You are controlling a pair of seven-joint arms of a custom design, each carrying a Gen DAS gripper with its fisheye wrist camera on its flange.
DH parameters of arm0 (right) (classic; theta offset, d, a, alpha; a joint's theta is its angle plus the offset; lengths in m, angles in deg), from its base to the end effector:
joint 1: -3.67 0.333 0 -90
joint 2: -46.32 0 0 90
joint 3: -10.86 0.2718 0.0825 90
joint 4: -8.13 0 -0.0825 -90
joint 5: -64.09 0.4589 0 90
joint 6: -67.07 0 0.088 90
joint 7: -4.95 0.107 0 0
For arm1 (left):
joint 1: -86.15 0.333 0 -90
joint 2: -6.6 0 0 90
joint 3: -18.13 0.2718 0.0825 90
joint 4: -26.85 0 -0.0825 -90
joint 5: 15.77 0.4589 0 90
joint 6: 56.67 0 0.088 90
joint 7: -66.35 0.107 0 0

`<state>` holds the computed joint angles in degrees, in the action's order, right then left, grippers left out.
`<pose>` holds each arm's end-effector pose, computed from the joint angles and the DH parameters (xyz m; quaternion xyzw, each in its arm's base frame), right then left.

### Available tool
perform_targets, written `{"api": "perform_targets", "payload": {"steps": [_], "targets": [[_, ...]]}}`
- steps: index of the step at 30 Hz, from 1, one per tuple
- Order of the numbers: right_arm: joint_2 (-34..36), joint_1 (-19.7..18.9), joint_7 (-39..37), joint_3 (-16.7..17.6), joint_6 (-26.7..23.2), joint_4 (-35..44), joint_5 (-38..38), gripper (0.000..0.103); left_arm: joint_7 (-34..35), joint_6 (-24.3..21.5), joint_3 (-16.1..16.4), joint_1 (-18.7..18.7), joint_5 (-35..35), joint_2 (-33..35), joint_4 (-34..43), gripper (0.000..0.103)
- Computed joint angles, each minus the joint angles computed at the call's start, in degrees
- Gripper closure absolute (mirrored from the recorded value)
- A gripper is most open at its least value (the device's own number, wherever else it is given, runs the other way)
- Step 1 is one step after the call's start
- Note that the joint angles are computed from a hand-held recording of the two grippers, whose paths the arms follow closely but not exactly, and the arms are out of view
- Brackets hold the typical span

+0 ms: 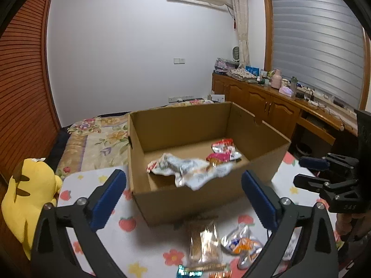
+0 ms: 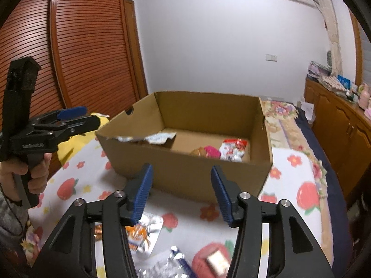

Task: Organize snacks
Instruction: 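Lower both snacks into the box and open both tools, then move both open tools back over the snacks on the table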

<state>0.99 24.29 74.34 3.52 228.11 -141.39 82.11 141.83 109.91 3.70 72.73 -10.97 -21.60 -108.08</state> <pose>0.4605 0.0902 0.5589 -0.7117 0.5052 -0.2376 0.4264 0.4764 -0.2716 0.5711 -0.5006 0.7091 -0.4121 0.2768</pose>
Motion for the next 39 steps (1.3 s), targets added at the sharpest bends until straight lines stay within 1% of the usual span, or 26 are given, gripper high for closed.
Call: {"api": "perform_targets", "payload": {"steps": [3,4,10,15,19,22,25,31,34,39], "targets": [[-3.38,-2.31,2.99,2.32,-0.46,-3.37,-1.06,0.036,0.59,-0.44,0.67,-1.26,-0.84,-2.41,-3.04,0.003],[-4.73,-3.01,4.16,2.97,-0.6,-4.68,-1.49,0.035,0.19,-0.39,0.34,-1.26,-0.91,-3.19,-3.95,0.003],[-9.59,-5.52,9.11,5.0,-1.53,-9.2,-4.91,0.033,-0.09,-0.79,0.73,-2.95,-2.43,-6.37,-8.4,0.003],[-12.36,-6.37,11.51,4.94,-2.61,-11.8,-7.23,0.032,-1.72,-1.64,-0.31,-2.85,-2.21,-8.28,-10.92,0.003],[-14.75,-7.23,12.71,4.53,-3.12,-14.19,-8.42,0.032,-1.97,-2.21,0.14,-3.68,-2.5,-8.88,-12.68,0.003],[-15.19,-7.6,12.62,3.72,-3.74,-15.26,-9.11,0.032,-2.22,-2.84,-0.05,-3.72,-2.3,-8.56,-13.09,0.003],[-14.04,-7.92,12.03,3.18,-4.94,-15.28,-9.58,0.032,-2.13,-3.74,0.09,-3.8,-2.28,-7.24,-12.66,0.003],[-8.21,-8.65,10.07,3.0,-6.49,-12.51,-10.68,0.032,-0.9,-6.63,0.58,-4.26,-2.48,-4.31,-10.67,0.003],[-5.56,-8.32,7.95,2.47,-7.99,-10.57,-10.75,0.033,1.42,-7.86,2.13,-5.81,-4.22,-3.04,-9.88,0.003],[-1.93,-7.98,4.21,1.95,-10.19,-7.94,-10.19,0.036,4.0,-11.13,2.74,-6.38,-6.56,-0.52,-7.46,0.003]]}}
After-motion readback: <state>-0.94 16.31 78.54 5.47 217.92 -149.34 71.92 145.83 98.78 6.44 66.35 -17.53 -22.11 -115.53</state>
